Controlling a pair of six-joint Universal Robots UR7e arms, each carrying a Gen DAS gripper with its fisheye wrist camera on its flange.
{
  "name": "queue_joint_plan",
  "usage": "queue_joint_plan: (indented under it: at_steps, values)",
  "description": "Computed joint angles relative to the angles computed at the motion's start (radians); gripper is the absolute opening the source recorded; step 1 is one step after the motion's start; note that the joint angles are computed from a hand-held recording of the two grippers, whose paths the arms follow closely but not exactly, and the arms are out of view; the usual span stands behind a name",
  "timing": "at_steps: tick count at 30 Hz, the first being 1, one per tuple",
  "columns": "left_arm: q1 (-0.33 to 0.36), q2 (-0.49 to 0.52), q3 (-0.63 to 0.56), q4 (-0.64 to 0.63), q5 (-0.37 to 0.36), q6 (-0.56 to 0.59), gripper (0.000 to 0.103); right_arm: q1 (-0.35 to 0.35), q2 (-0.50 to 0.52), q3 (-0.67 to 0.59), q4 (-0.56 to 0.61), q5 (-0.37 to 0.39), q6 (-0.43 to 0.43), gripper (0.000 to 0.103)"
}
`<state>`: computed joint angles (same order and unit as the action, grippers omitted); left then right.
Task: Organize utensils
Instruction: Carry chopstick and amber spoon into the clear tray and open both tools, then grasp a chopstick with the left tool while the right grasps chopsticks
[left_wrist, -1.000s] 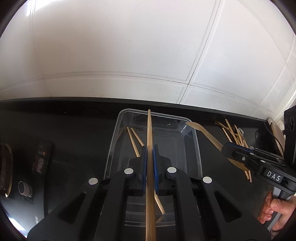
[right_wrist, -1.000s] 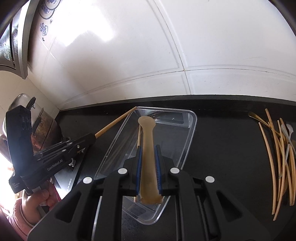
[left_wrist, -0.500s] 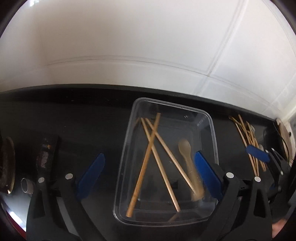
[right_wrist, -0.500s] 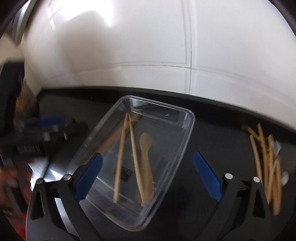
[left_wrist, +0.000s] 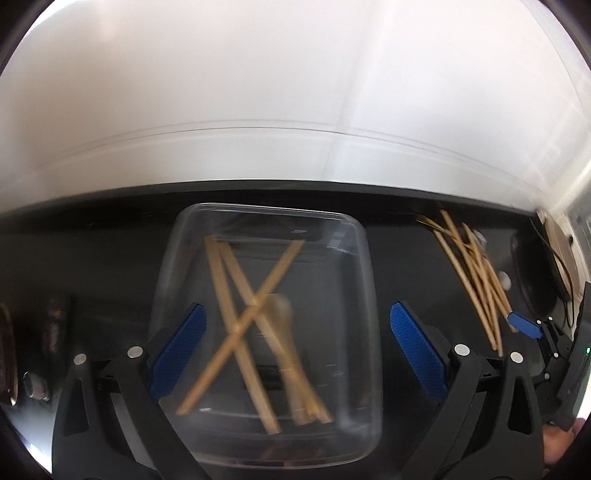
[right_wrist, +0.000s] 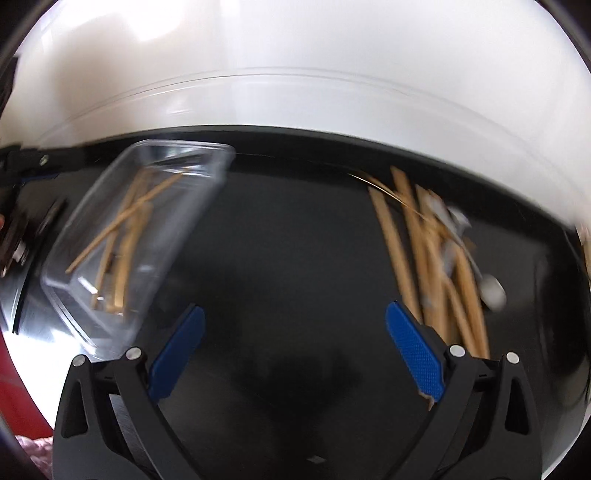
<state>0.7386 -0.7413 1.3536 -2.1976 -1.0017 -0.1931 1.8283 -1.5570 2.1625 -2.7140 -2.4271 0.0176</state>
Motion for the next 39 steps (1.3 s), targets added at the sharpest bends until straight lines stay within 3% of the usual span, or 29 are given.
queue_joint_plan:
  at_steps: [7, 12, 16, 20, 25, 29, 35, 39]
  values:
    - [-0.073, 0.119, -0.034, 0.058, -0.102, -0.023, 0.097, -0.100, -0.222, 0.088, 0.073, -0.018, -0.003, 0.096]
    - [-0.120, 0.203, -0.065, 0.090, -0.136, -0.053, 0.097, -0.203, -0.358, 0.125, 0.104, 0.015, -0.072, 0.096]
    - [-0.147, 0.275, -0.114, 0.126, -0.150, -0.085, 0.097, -0.276, -0.411, 0.121, 0.106, 0.053, -0.150, 0.096]
    - [-0.163, 0.366, -0.199, 0.186, -0.136, -0.126, 0.097, -0.351, -0.411, 0.105, 0.052, 0.086, -0.263, 0.096]
    - [-0.168, 0.433, -0.269, 0.246, -0.103, -0.201, 0.097, -0.429, -0.371, 0.057, 0.071, 0.151, -0.345, 0.096]
    - [-0.164, 0.452, -0.283, 0.274, -0.081, -0.238, 0.097, -0.470, -0.348, 0.034, 0.088, 0.228, -0.379, 0.096]
    - [-0.172, 0.452, -0.283, 0.283, -0.031, -0.237, 0.097, -0.478, -0.281, 0.021, 0.039, 0.206, -0.478, 0.096]
    - [-0.156, 0.430, -0.287, 0.319, -0.013, -0.276, 0.098, -0.509, -0.283, 0.010, 0.045, 0.237, -0.477, 0.096]
